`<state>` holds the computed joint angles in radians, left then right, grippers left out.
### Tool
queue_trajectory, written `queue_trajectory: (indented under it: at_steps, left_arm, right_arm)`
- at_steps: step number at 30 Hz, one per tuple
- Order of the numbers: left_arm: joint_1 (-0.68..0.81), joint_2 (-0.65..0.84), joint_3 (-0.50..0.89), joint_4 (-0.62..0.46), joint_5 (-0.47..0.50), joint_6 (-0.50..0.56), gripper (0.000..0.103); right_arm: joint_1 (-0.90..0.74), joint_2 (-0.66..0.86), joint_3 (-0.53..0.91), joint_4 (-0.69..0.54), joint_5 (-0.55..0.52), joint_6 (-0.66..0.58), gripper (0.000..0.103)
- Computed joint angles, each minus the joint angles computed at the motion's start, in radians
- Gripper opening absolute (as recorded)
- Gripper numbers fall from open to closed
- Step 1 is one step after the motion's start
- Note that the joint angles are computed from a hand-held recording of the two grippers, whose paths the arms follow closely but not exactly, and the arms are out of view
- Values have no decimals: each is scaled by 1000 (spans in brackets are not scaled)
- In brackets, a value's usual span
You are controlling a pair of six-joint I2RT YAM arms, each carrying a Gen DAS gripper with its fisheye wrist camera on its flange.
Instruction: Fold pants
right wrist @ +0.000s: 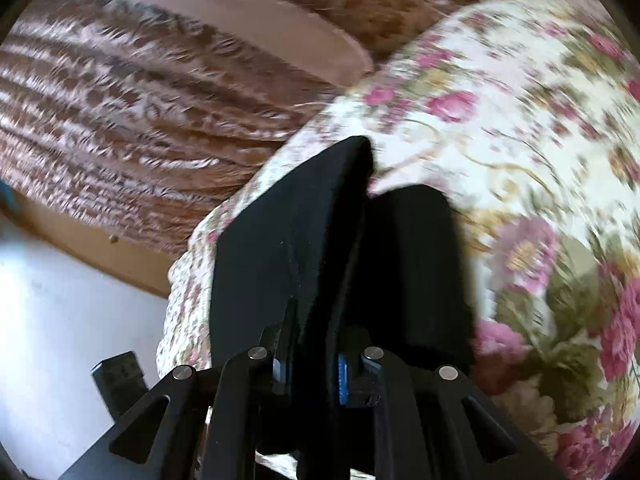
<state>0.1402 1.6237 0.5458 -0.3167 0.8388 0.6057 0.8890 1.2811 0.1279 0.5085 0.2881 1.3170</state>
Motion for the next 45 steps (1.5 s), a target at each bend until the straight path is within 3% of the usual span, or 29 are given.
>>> queue_trajectory:
  at_steps: [3,5,7,10,13,15,19,28,30,31,35,39,45]
  left_arm:
    - [-9,14,7,1,6,-25,33]
    - [-4,28,14,1,11,-25,33]
    - [-4,23,7,11,11,-32,34]
    - [-11,-3,-16,37,-5,-32,35]
    - [-27,-25,-38,71,-16,-53,39]
    - [-33,-33,-49,90,-19,-64,40]
    - [-33,-31,-47,87,-17,-61,41]
    - [-29,-22,-42,92,-16,-55,41]
    - [-29,-25,-44,95,-21,-54,41]
    - [-30,-32,-48,97,-24,-54,41]
    - [-36,-81,-70,98,-45,-42,44]
    - [-86,-151,-122,148,-103,-63,48]
    - [-172,-226,-202,256,-204,-117,55]
  right_arm:
    - [0,42,-51,83,5,29,18]
    - [29,-5,-76,57,59,56,19]
    - [87,-145,-87,-77,142,115,31]
    - [236,-411,-53,-413,300,201,31]
    - [384,-487,-3,-559,381,263,31]
    - [466,-428,46,-598,409,310,31]
    - [538,-305,73,-556,430,410,32]
    - [459,-117,22,-293,375,437,32]
    - [431,-81,31,-270,371,415,21]
    - [420,-66,42,-275,364,402,9]
    - [438,-50,118,-397,368,358,7]
    - [487,-38,188,-589,389,419,7]
    - [452,101,248,-622,329,402,7]
